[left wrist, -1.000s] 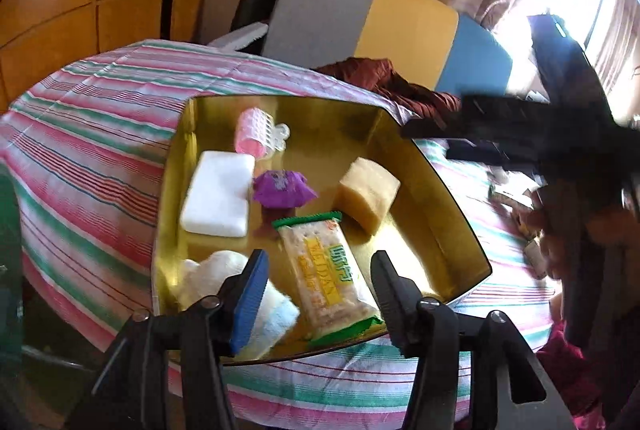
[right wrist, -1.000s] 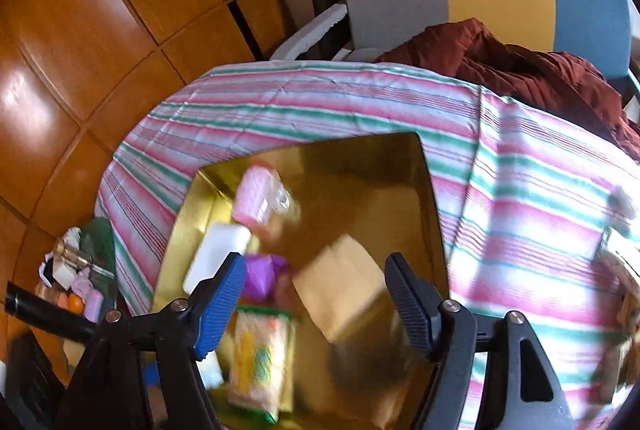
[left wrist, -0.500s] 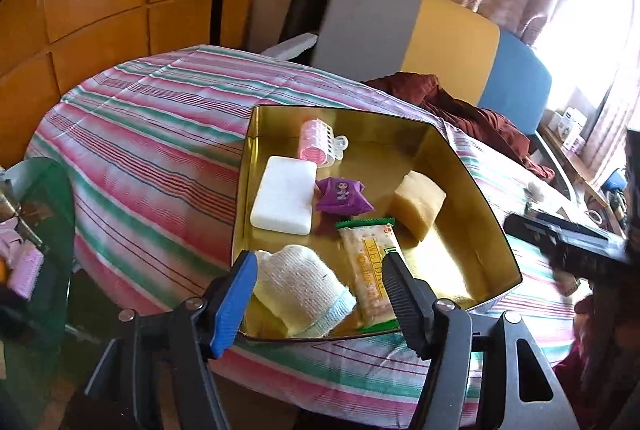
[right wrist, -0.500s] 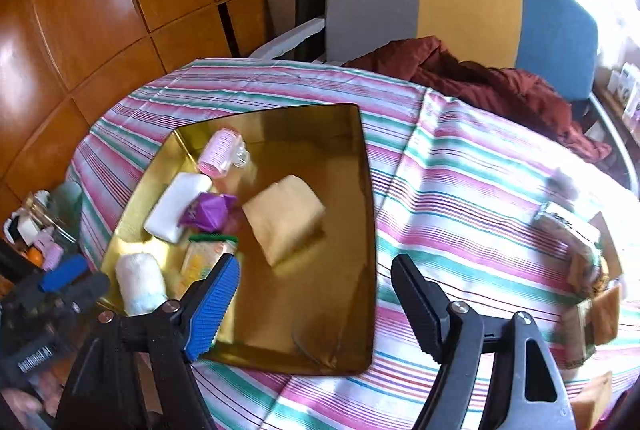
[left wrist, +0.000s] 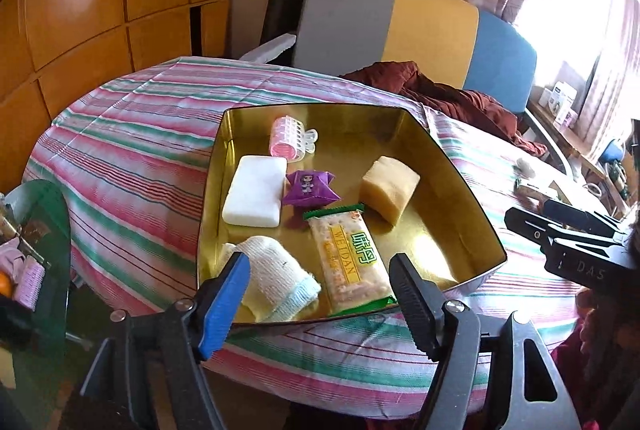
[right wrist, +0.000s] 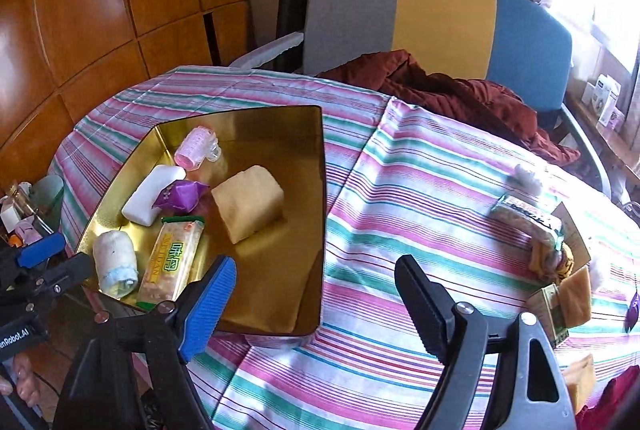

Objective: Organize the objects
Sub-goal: 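Place the biscuit packet in the gold tray with the left gripper while the right drops the pink roller there, then move both grippers back toward the remaining items on the cloth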

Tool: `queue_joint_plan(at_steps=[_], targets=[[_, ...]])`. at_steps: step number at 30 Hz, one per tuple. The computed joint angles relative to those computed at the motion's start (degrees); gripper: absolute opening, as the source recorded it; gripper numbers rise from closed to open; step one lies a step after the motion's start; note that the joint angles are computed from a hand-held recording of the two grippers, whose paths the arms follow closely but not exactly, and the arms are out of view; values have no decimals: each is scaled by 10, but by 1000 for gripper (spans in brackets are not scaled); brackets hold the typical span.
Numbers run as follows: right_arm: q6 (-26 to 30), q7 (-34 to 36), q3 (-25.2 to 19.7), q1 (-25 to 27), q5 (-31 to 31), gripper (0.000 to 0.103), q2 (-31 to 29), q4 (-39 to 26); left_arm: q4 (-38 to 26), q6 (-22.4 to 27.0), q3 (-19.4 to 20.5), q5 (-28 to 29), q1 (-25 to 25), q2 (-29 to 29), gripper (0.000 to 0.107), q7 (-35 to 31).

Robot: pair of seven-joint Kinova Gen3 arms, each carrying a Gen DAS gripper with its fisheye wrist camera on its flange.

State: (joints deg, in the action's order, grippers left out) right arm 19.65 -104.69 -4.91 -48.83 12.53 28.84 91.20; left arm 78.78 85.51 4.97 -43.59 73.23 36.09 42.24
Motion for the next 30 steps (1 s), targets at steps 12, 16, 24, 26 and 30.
queue_joint_plan(at_steps=[12,16,24,26,30], targets=[[-17,-41,31,-11,14,83,-9,29,-68,96,-12,19,7,31,80,-33],[-20,-49,34,-12,20,83,-13,34,-73,109,-13,22,9,34,80,-35],[-26,-66,44,-22,37,84,-20,44,-84,117,-14,21,11,39,80,-40],[-28,-69,45,-23,40,84,-21,46,-87,117,-14,20,11,41,80,-45],[-28,-73,45,-19,42,84,-22,48,-95,118,-16,20,10,46,80,-58]])
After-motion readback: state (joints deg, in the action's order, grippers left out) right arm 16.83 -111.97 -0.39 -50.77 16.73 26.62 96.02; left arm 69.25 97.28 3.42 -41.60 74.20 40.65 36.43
